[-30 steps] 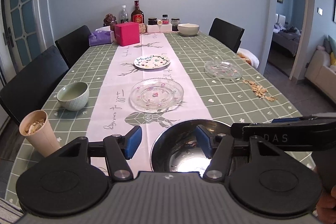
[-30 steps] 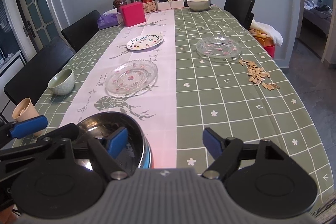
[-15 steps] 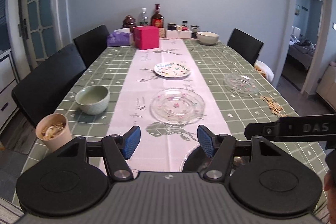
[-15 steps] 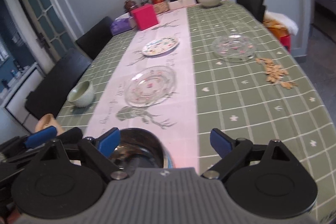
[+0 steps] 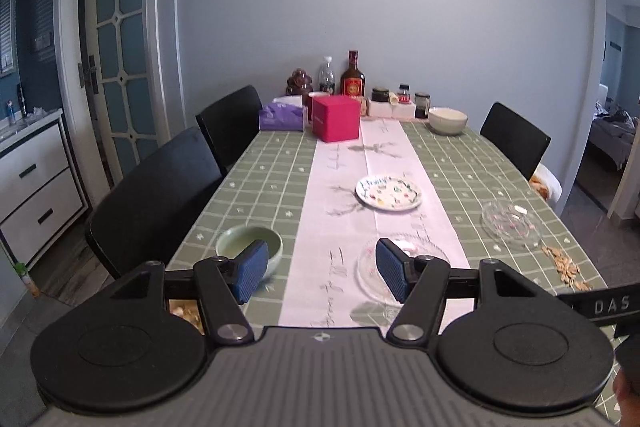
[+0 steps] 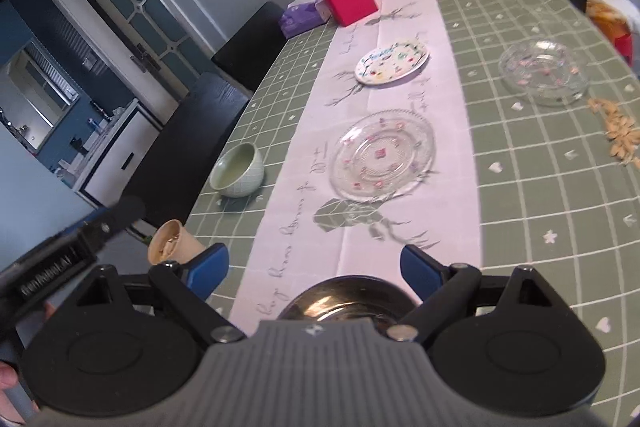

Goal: Organize plates and bowls
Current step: 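Move both tools to the pale green bowl and close them on its rim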

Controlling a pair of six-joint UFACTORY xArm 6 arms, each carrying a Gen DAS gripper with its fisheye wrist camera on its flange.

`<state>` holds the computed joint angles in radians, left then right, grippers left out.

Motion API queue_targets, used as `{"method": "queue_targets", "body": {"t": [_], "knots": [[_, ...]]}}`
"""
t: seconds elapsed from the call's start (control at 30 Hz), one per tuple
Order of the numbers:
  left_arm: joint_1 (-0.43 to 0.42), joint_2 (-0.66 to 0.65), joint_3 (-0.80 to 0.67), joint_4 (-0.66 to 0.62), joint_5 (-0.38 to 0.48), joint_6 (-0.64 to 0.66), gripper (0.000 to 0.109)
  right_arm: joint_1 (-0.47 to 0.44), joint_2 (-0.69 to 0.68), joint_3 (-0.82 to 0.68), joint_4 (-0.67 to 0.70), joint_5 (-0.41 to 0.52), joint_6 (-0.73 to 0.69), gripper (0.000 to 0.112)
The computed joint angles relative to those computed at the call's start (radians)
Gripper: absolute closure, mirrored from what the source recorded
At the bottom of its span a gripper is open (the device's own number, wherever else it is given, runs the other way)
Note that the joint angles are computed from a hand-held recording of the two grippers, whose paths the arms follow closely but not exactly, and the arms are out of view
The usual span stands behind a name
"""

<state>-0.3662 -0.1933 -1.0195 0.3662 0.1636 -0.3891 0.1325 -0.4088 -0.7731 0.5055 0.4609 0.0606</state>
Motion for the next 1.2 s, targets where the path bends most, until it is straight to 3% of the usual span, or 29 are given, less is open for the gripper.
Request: {"method": "queue_targets", "body": {"t": [0.13, 0.2, 0.33, 0.43, 0.57, 0.7, 0.83, 1.0, 1.13, 1.2], "knots": [[0.013, 0.039, -0.068, -0.123, -0.003, 0.083, 0.034, 0.004, 0.064, -0.077, 0.102, 0.061, -0.07, 0.021], [0.022, 0.071, -0.115, -0.072, 0.007, 0.011, 0.034, 0.019, 0.098, -0.113, 0.033, 0.045, -0.027, 0.021], [0.034, 0.158, -0.239, -0.069, 0.061, 0.013, 0.034, 0.04, 0.171, -0.172, -0.047, -0.008, 0.051, 0.021], [0.052, 0.246, -0.355, -0.012, 0.12, -0.043, 0.034, 0.048, 0.24, -0.238, -0.025, -0.006, 0.046, 0.021], [0.068, 0.377, -0.52, -0.024, 0.224, -0.043, 0.034, 0.054, 0.361, -0.379, 0.036, 0.07, 0.043, 0.021], [0.09, 0.509, -0.689, -0.078, 0.375, -0.035, 0.034, 0.077, 0.497, -0.539, -0.143, 0.093, 0.177, 0.021], [0.118, 0.623, -0.838, -0.156, 0.5, 0.002, 0.035, 0.106, 0.641, -0.722, -0.485, 0.108, 0.361, 0.021], [0.144, 0.746, -0.976, -0.131, 0.574, -0.012, 0.037, 0.107, 0.819, -0.949, -0.546, 0.162, 0.441, 0.021], [0.182, 0.869, -1.152, -0.375, 0.713, 0.115, 0.037, 0.107, 0.971, -1.132, -0.536, 0.208, 0.461, 0.023], [0.195, 0.909, -1.204, -0.43, 0.756, 0.133, 0.037, 0.109, 1.039, -1.215, -0.521, 0.242, 0.469, 0.025]]}}
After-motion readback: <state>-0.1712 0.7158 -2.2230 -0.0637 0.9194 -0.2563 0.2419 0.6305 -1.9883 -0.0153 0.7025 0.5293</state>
